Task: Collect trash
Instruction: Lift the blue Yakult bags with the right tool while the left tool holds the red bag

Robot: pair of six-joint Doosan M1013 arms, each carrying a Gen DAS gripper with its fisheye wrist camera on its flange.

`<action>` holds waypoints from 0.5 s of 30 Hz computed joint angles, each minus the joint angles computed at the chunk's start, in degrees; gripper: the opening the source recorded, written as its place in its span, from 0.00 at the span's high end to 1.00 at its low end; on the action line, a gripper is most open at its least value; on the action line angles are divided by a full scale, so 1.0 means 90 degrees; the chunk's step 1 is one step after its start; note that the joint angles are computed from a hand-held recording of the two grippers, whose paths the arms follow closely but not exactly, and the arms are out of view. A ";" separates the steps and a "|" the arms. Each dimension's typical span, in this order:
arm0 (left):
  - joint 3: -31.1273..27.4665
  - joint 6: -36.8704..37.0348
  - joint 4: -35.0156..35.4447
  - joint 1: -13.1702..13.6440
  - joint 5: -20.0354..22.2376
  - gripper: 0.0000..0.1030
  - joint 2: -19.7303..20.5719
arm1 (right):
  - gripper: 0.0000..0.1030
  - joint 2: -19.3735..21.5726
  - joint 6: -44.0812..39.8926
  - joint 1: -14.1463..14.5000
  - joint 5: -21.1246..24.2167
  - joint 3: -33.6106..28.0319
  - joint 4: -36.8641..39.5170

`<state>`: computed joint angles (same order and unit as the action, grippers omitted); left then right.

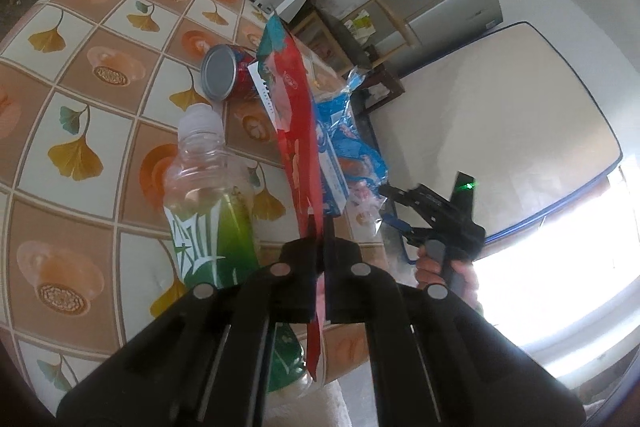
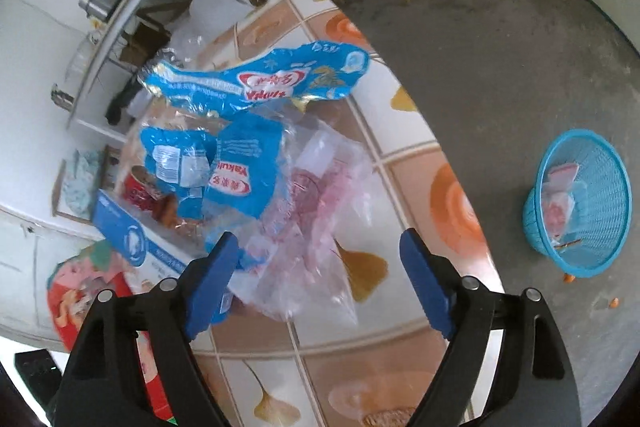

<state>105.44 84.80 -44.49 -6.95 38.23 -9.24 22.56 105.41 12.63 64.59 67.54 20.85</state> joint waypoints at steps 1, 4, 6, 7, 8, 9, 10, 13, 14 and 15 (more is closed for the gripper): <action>0.0016 0.0059 -0.0058 0.0007 -0.0008 0.99 -0.0016 | 0.22 0.0039 0.0017 0.0048 0.0026 -0.0058 -0.0117; 0.0040 0.0183 -0.0199 0.0021 -0.0010 0.99 -0.0038 | 0.21 0.0181 0.0087 0.0221 0.0131 -0.0253 -0.0608; 0.0045 0.0241 -0.0243 0.0023 -0.0012 0.99 -0.0039 | 0.21 0.0192 0.0090 0.0308 0.0215 -0.0267 -0.0841; 0.0049 0.0267 -0.0273 0.0025 -0.0011 0.99 -0.0040 | 0.21 0.0173 0.0081 0.0346 0.0195 -0.0245 -0.0975; 0.0048 0.0284 -0.0300 0.0033 -0.0015 0.99 -0.0032 | 0.21 0.0167 0.0052 0.0385 0.0179 -0.0244 -0.1059; 0.0058 0.0307 -0.0343 0.0040 -0.0023 0.99 -0.0037 | 0.21 0.0152 -0.0012 0.0419 0.0141 -0.0226 -0.1104; 0.0066 0.0334 -0.0383 0.0048 -0.0034 0.99 -0.0038 | 0.21 0.0125 -0.0049 0.0444 0.0077 -0.0187 -0.1137; 0.0083 0.0387 -0.0447 0.0065 -0.0053 0.99 -0.0040 | 0.21 0.0025 -0.0130 0.0440 -0.0049 -0.0050 -0.1026; 0.0091 0.0398 -0.0464 0.0069 -0.0057 0.99 -0.0045 | 0.21 -0.0021 -0.0165 0.0421 -0.0100 0.0018 -0.0924; 0.0094 0.0413 -0.0483 0.0077 -0.0058 0.99 -0.0040 | 0.21 -0.0098 -0.0197 0.0393 -0.0190 0.0134 -0.0802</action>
